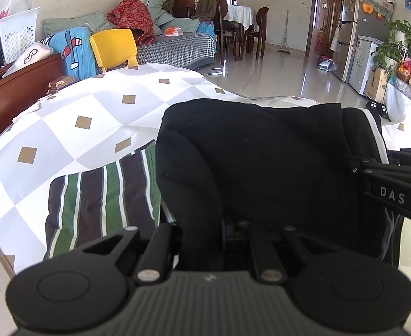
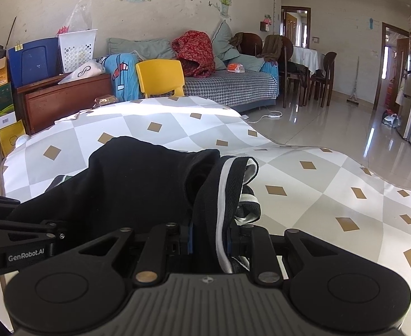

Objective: Fold clothes
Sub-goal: 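Hold the folded black shirt edge pressed in both closed tools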

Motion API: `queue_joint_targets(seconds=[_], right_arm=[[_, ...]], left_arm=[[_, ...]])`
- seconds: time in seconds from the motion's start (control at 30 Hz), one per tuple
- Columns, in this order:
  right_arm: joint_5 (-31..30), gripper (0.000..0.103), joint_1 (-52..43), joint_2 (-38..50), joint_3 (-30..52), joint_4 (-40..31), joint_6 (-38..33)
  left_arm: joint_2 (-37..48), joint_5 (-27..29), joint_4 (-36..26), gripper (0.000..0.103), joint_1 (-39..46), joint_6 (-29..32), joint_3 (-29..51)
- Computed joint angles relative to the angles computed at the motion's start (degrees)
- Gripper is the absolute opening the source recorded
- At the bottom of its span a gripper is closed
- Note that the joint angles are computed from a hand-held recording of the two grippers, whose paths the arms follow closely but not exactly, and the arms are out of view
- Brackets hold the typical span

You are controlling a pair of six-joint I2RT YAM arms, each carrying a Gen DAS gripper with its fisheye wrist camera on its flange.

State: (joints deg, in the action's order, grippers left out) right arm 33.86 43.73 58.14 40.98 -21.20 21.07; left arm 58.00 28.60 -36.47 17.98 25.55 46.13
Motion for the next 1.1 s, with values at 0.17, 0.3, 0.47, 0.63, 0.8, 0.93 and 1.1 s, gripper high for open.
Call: queue_joint_targets(seconds=[0.17,0.3,0.47,0.63,0.8,0.93,1.1], right_arm=[[0.5,0.020,1.3,3.7,2.4,1.8,-0.9],[0.4,0.020,1.8,6.9,4.2,3.1,-1.0],[0.7,0.020,2.8,11.0,6.3,4.5,-1.4],[0.5,0.020,3.2,15.1,9.1,5.7,-1.9],[-0.2,0.020,3.1,18.8,12.2,6.3,-2.1],[-0.9,0.020,3.1,21.8,14.7,7.2,-2.6],[-1.8,0.020,3.2,26.5,18.8,8.3,-3.4]], left_arm=[[2.2,0.6,1.0,0.012,2.3,0.3,0.8],[3.7,0.8,2.2,0.012,3.9,0.2,1.3],[6.8,1.1,3.1,0.012,6.0,-0.2,2.5],[9.3,0.5,5.4,0.012,6.9,-0.8,3.1],[12.0,0.8,6.4,0.012,8.3,-1.9,4.8],[13.7,0.3,8.7,0.012,9.3,-2.8,5.6],[16.9,-0.2,9.6,0.012,10.6,-4.6,7.8]])
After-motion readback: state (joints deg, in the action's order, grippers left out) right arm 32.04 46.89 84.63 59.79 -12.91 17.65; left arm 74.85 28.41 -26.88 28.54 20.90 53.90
